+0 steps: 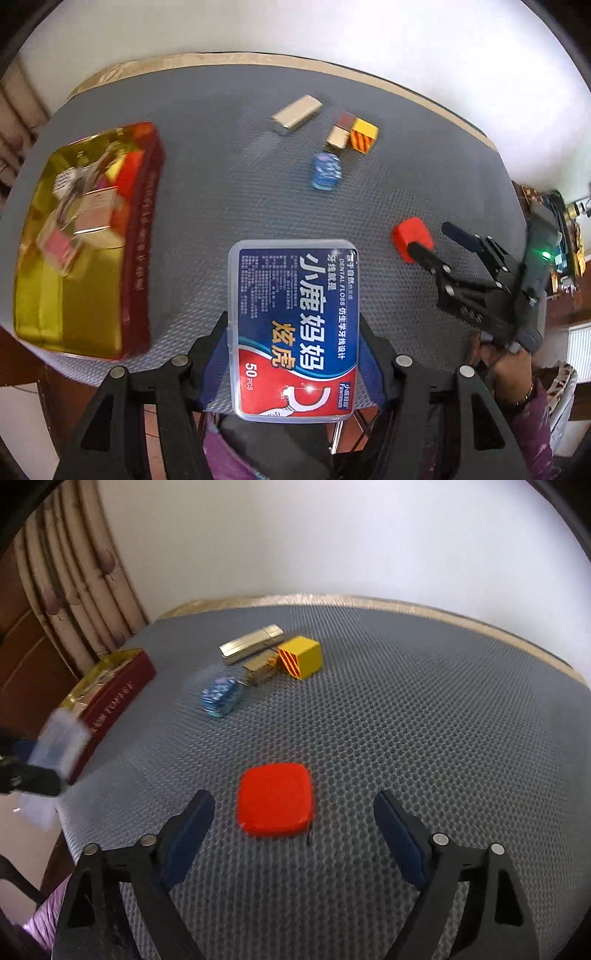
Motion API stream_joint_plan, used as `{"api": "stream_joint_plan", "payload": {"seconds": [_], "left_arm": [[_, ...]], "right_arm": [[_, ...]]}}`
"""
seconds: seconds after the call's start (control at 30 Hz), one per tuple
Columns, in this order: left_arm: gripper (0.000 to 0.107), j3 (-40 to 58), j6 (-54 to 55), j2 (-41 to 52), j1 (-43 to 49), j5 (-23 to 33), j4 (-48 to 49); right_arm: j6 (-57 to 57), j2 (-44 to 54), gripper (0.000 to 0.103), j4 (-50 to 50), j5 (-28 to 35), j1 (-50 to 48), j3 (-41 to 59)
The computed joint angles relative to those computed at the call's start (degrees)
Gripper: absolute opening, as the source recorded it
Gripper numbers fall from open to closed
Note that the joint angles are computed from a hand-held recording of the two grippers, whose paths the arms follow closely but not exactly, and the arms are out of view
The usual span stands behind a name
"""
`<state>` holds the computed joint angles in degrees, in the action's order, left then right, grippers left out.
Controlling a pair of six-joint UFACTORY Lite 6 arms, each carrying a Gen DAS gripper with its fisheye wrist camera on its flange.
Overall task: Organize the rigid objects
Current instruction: 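Carry the floss box into the tin with left tool while right tool grasps red tape measure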
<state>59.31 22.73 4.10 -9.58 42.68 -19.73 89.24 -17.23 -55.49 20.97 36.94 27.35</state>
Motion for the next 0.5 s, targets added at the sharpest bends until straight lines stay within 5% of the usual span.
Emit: {"api": "stream_joint_plan", "payload": {"seconds": [0.07, 0.17, 0.5], "left_arm": [[0.063, 0.05, 1.14, -1.51, 3.00, 1.32, -0.17], [0.063, 0.95, 4.55, -2.92, 9.50, 3.56, -1.51], [0.063, 13.93, 8.08, 4.96, 31.25, 4.55, 4.89]], "right_arm": [[-2.72, 4.46, 0.061, 1.85, -1.79, -1.12, 2.00], [-1.79, 8.66, 0.045, 0.64, 3.64, 2.97, 5.21], [22.40, 4.30, 0.044, -14.13, 2.72, 6.85, -0.34]]}}
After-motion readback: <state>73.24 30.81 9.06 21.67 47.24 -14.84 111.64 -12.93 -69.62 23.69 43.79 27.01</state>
